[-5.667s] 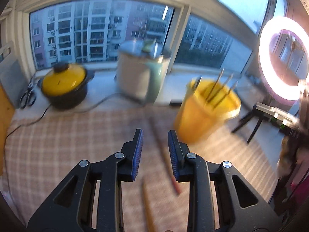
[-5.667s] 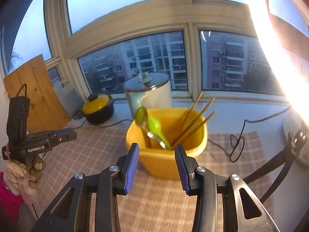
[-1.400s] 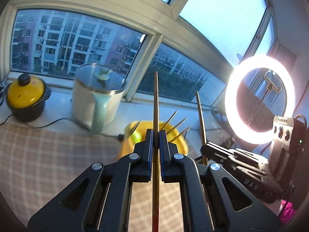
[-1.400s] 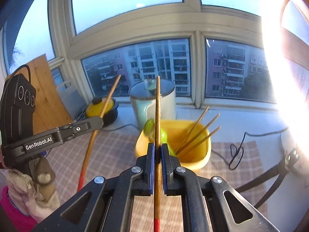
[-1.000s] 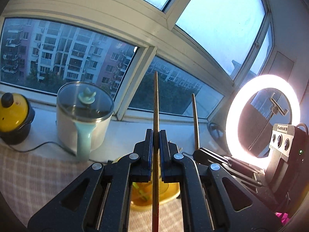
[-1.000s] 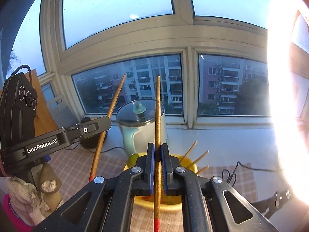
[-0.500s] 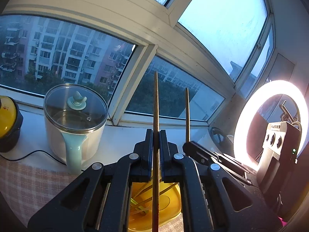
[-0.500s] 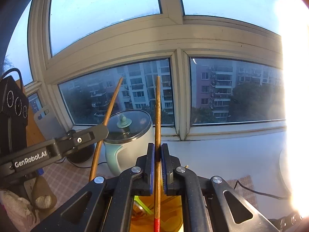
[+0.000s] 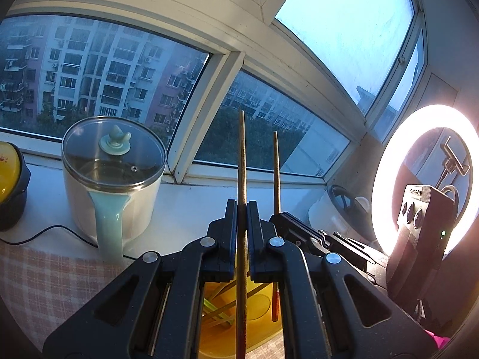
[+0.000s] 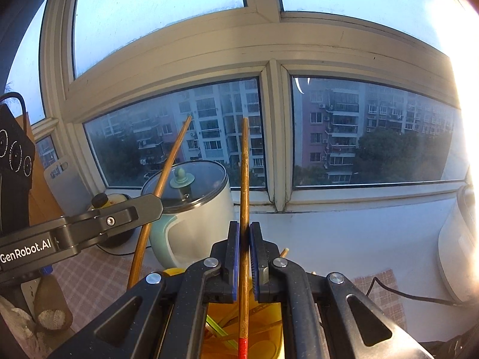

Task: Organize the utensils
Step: 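Lift and carry both chopsticks with both tools over the yellow bin, then open both tools to drop the chopsticks into the bin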

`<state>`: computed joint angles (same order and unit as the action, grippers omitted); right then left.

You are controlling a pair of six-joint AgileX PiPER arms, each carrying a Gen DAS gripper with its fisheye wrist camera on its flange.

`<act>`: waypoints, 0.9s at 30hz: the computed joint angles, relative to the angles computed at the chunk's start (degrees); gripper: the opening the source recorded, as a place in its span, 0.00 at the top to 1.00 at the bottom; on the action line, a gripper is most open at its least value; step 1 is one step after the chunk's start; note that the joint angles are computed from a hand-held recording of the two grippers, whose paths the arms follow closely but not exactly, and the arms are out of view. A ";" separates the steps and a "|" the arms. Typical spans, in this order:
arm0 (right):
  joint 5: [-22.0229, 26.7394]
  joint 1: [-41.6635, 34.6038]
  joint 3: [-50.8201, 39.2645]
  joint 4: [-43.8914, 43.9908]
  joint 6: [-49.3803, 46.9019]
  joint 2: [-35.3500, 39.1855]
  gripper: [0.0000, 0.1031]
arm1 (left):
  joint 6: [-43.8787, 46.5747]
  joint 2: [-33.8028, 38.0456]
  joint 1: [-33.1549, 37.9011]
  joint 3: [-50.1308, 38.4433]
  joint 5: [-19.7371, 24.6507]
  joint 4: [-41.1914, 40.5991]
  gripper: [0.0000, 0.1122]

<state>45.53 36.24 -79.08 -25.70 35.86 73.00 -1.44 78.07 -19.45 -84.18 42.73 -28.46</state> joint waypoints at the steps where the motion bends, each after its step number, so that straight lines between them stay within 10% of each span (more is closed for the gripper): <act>1: -0.06 -0.03 0.46 0.26 0.02 -0.25 0.96 | 0.13 -0.11 0.07 0.17 0.24 0.04 0.96; 11: 2.34 1.08 3.65 2.22 -0.49 -3.06 0.94 | 1.42 -2.69 0.90 2.12 4.24 1.70 0.96; 13: 2.93 1.79 4.48 2.03 0.15 -4.01 0.72 | 0.40 -3.10 0.22 1.68 5.80 4.16 0.96; 16: 4.44 4.30 5.99 -1.03 3.26 -5.74 0.59 | -1.16 -4.42 -0.22 2.16 6.91 6.39 0.67; 19: 5.71 5.77 7.19 -1.92 4.91 -7.51 0.50 | -1.05 -6.79 0.18 4.40 5.88 5.93 0.63; 27: 9.80 10.24 9.87 -4.51 9.19 -12.56 0.49 | -1.23 -10.41 1.52 7.13 6.89 6.90 0.63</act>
<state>55.33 46.48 -69.20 -30.21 45.06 60.44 -2.68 67.66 -17.93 -77.05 49.62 -21.56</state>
